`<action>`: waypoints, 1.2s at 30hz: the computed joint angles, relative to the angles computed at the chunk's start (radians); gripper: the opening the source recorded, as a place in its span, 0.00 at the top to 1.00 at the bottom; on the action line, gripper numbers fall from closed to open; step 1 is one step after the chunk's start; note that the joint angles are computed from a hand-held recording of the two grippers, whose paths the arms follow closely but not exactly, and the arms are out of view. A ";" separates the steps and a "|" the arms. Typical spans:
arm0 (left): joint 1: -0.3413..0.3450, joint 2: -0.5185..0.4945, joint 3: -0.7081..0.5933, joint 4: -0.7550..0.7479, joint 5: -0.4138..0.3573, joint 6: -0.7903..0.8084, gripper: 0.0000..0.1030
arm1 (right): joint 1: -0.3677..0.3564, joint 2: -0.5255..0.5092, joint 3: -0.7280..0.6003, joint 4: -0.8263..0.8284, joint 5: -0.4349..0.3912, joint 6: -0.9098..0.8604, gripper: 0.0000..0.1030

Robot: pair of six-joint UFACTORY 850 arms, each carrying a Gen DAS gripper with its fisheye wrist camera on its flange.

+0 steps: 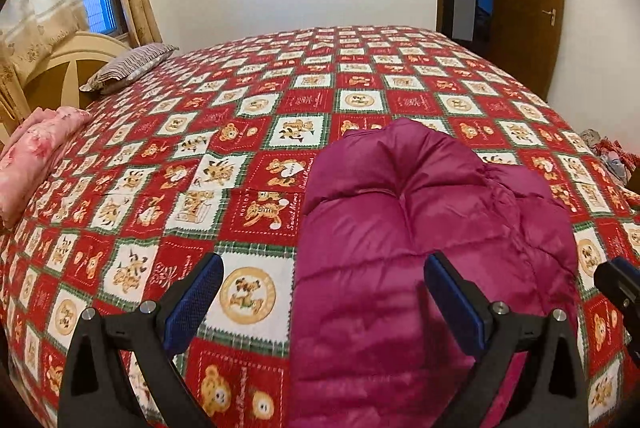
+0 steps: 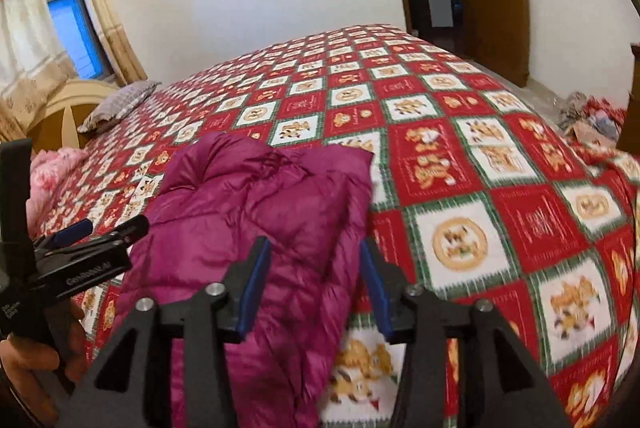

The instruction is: Fold large clothes

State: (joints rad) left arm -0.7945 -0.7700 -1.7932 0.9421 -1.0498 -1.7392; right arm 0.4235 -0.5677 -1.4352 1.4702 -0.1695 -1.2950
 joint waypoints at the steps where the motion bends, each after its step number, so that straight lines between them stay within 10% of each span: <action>1: -0.005 0.002 0.003 0.006 -0.006 -0.003 0.02 | -0.003 0.009 0.016 0.047 -0.002 -0.041 0.51; 9: -0.030 0.027 0.048 0.033 0.025 -0.016 0.02 | -0.016 0.037 0.076 0.179 -0.023 -0.156 0.45; 14: -0.009 0.186 0.300 0.192 0.329 -0.314 0.02 | -0.052 0.043 0.094 0.249 -0.095 -0.162 0.34; 21: 0.033 0.247 0.391 0.373 0.436 -0.550 0.02 | -0.080 -0.008 0.023 0.158 -0.185 -0.029 0.24; 30: 0.073 0.109 0.215 0.134 0.411 -0.118 0.02 | -0.039 -0.138 -0.145 -0.175 -0.176 0.200 0.20; 36: 0.079 0.077 0.187 0.121 0.411 -0.104 0.02 | -0.042 -0.196 -0.196 -0.181 -0.210 0.216 0.15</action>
